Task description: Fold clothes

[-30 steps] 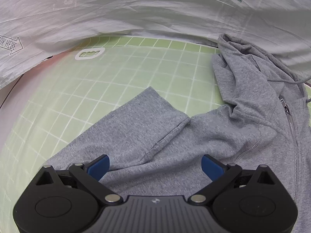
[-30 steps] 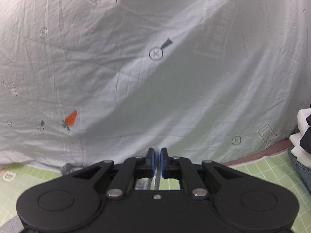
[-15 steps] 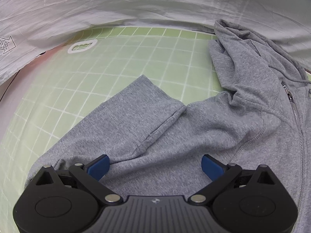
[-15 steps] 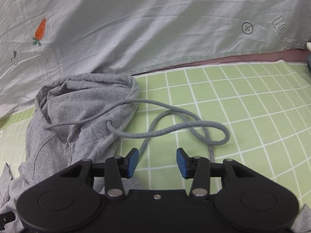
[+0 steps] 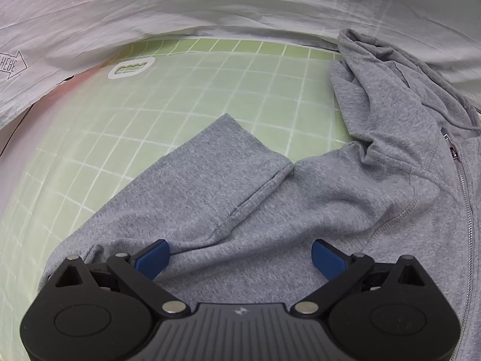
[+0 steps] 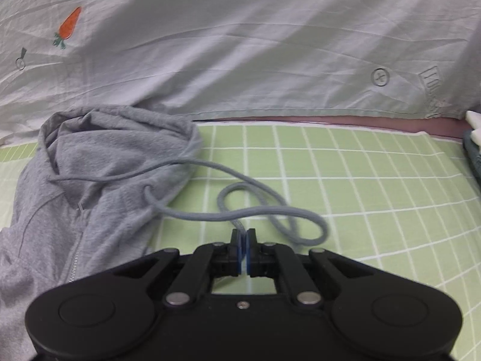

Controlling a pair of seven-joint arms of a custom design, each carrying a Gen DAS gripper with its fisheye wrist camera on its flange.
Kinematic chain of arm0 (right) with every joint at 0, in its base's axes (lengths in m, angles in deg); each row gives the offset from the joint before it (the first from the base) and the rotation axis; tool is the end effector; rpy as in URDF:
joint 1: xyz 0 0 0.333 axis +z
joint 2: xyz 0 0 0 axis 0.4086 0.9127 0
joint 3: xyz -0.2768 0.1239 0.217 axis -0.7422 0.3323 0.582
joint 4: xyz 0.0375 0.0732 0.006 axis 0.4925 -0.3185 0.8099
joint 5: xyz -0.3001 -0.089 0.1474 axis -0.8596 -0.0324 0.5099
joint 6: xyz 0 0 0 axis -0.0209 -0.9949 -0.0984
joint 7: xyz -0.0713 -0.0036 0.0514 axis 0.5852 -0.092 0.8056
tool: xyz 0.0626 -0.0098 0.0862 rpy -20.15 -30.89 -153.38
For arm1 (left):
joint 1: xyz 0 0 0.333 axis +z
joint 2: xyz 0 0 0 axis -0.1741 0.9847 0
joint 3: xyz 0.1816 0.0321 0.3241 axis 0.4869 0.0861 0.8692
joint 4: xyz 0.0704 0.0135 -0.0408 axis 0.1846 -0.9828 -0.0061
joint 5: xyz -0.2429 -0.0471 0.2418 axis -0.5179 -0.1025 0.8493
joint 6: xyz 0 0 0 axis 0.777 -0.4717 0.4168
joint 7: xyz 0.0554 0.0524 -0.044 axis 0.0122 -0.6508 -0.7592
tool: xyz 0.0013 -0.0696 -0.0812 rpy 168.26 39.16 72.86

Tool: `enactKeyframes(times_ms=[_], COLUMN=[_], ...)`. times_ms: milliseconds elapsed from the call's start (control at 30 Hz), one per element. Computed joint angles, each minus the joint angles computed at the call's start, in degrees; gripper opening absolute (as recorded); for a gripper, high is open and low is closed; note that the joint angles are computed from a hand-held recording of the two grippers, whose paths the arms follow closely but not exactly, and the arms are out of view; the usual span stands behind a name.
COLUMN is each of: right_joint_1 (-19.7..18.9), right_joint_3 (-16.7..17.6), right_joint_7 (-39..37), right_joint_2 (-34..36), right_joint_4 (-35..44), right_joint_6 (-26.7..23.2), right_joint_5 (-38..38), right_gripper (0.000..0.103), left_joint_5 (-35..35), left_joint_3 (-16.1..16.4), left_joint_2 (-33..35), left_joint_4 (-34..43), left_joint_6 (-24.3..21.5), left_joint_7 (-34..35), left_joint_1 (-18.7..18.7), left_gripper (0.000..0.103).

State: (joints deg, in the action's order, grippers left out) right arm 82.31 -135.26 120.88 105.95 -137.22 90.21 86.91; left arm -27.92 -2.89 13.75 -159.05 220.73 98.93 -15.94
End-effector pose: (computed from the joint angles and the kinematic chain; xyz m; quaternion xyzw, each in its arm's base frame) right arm 0.6221 0.1706 0.2676 -0.4501 0.8200 -0.3165 0.1574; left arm 0.7034 -0.1198 0.2773 -0.6038 0.7621 -0.1387 0.1882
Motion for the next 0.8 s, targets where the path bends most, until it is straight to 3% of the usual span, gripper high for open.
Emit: enactKeyframes(times_ms=[100, 167, 200, 233, 300, 533, 600, 667, 700, 800], right_joint_1=[-0.13, -0.23, 0.99, 1.72, 1.73, -7.07, -8.58, -9.12, -10.23, -9.61], right_joint_3=[0.21, 0.71, -0.41, -1.10, -1.16, 6.73, 8.10, 8.50, 9.87, 10.38], right_joint_7=[-0.74, -1.20, -1.09, -1.39, -2.95, -8.97, -9.64, -10.90, -11.89, -13.01], right_joint_2=[-2.75, -4.30, -3.96, -3.54, -2.85, -2.19, -1.91, -1.66, -2.29, -3.10], right_joint_4=[-3.08, -4.92, -5.52, -5.85, -5.69, -0.45, 0.82, 1.25, 1.13, 0.52], right_joint_6=[0.08, 1.84, 2.13, 2.62, 3.50, 5.11, 4.79, 5.76, 6.94, 7.67], right_joint_5=[-0.25, 0.40, 0.88, 1.24, 1.98, 4.74, 5.63, 5.47, 5.72, 8.03], right_gripper=[0.006, 0.023, 0.046, 0.055, 0.054, 0.058, 0.055, 0.030, 0.007, 0.006], left_joint_5=[0.07, 0.17, 0.21, 0.25, 0.34, 0.36, 0.38, 0.41, 0.41, 0.45], left_joint_3=[0.10, 0.13, 0.10, 0.06, 0.08, 0.01, 0.20, 0.32, 0.29, 0.01], left_joint_2=[0.11, 0.04, 0.02, 0.02, -0.02, -0.26, -0.19, -0.14, -0.16, -0.64], left_joint_4=[0.09, -0.08, -0.12, -0.12, -0.15, 0.03, 0.22, 0.35, 0.37, -0.17], left_joint_6=[-0.30, -0.25, -0.27, -0.35, -0.48, -0.94, -1.21, -1.46, -1.56, -1.23], left_joint_7=[-0.05, -0.09, -0.04, 0.04, 0.13, 0.35, 0.13, -0.09, -0.15, -0.07], left_joint_1=[-0.20, -0.29, -0.28, -0.26, -0.31, -0.26, -0.43, -0.54, -0.53, -0.22], left_gripper=[0.100, 0.100, 0.100, 0.100, 0.100, 0.100, 0.100, 0.100, 0.100, 0.100])
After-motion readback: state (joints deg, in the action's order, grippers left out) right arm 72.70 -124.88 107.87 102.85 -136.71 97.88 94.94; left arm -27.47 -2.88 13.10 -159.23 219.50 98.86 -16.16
